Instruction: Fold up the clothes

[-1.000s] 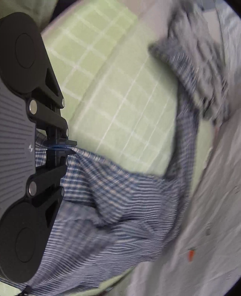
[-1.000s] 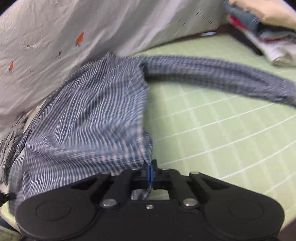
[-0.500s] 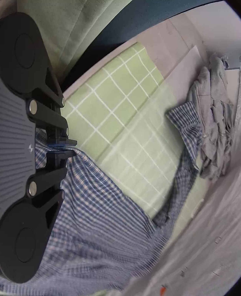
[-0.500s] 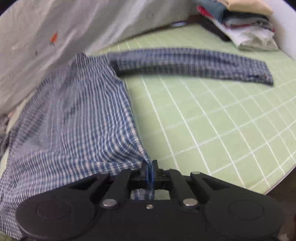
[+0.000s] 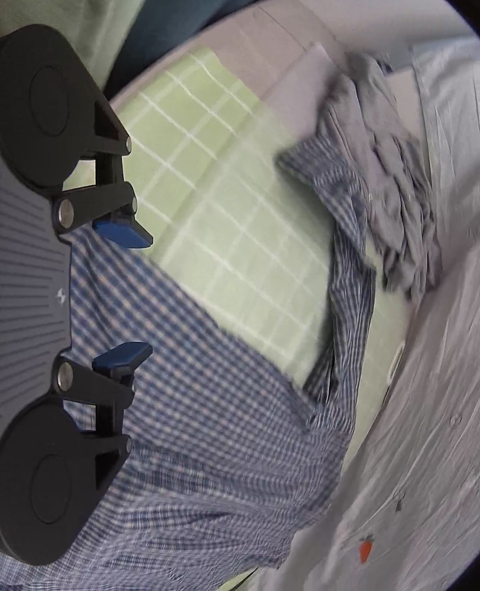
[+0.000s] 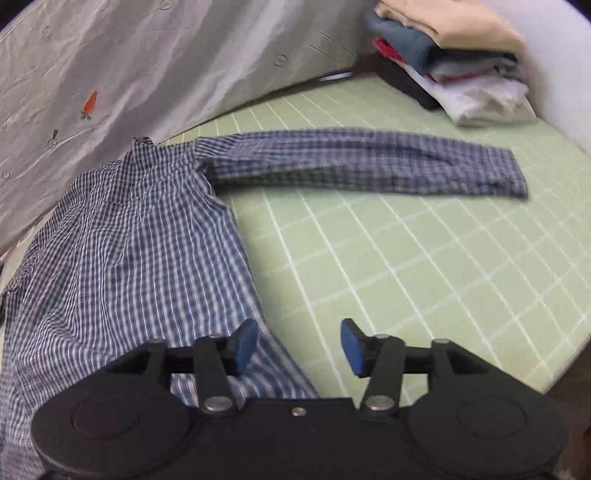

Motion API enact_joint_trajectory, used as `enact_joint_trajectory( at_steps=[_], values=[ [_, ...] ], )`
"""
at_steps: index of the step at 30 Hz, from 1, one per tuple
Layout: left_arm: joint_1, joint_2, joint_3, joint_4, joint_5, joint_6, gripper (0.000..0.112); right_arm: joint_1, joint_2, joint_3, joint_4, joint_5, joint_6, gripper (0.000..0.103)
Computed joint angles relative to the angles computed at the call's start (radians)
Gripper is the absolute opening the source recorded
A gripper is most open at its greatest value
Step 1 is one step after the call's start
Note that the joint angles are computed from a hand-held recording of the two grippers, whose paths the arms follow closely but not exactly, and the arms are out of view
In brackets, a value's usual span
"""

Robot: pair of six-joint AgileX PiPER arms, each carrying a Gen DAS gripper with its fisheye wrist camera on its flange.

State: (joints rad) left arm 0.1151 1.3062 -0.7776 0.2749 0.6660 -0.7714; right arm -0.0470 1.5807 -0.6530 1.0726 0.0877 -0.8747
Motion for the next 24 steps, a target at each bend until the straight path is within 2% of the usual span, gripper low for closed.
enact_joint_trajectory(
  at_steps=[5,7,9,11,13,17,20,21,22,24],
  values=[
    [-0.032,0.099,-0.071,-0.05,-0.031,0.077,0.06,0.068,0.07,-0.107,-0.305,-0.032,0.282,0.067],
    [-0.029,0.147,-0.106,-0.087,-0.049,0.119,0.061,0.099,0.101,-0.148,-0.388,-0.058,0.375,0.067],
    [-0.017,0.195,-0.146,-0.123,-0.064,0.172,0.061,0.121,0.136,-0.196,-0.372,-0.07,0.35,0.067],
    [-0.001,0.244,-0.194,-0.165,-0.071,0.233,0.061,0.138,0.179,-0.26,-0.357,-0.068,0.327,0.061],
    [0.011,0.297,-0.251,-0.176,-0.076,0.267,0.061,0.148,0.234,-0.341,-0.477,-0.052,0.442,0.053],
    [0.038,0.437,-0.415,-0.216,-0.062,0.343,0.061,0.165,0.365,-0.555,-0.799,0.026,0.752,0.052],
    [0.049,0.58,-0.6,-0.228,-0.03,0.394,0.061,0.162,0.525,-0.829,-0.853,0.185,0.772,0.057],
    [0.045,0.642,-0.694,-0.215,0.009,0.389,0.061,0.164,0.585,-0.929,-0.908,0.231,0.827,0.058],
    [0.04,0.708,-0.794,-0.199,0.048,0.372,0.061,0.169,0.649,-1.029,-0.969,0.264,0.891,0.06],
    [0.041,0.843,-0.994,-0.19,0.103,0.39,0.061,0.165,0.784,-1.229,-0.99,0.307,0.922,0.061]
  ],
)
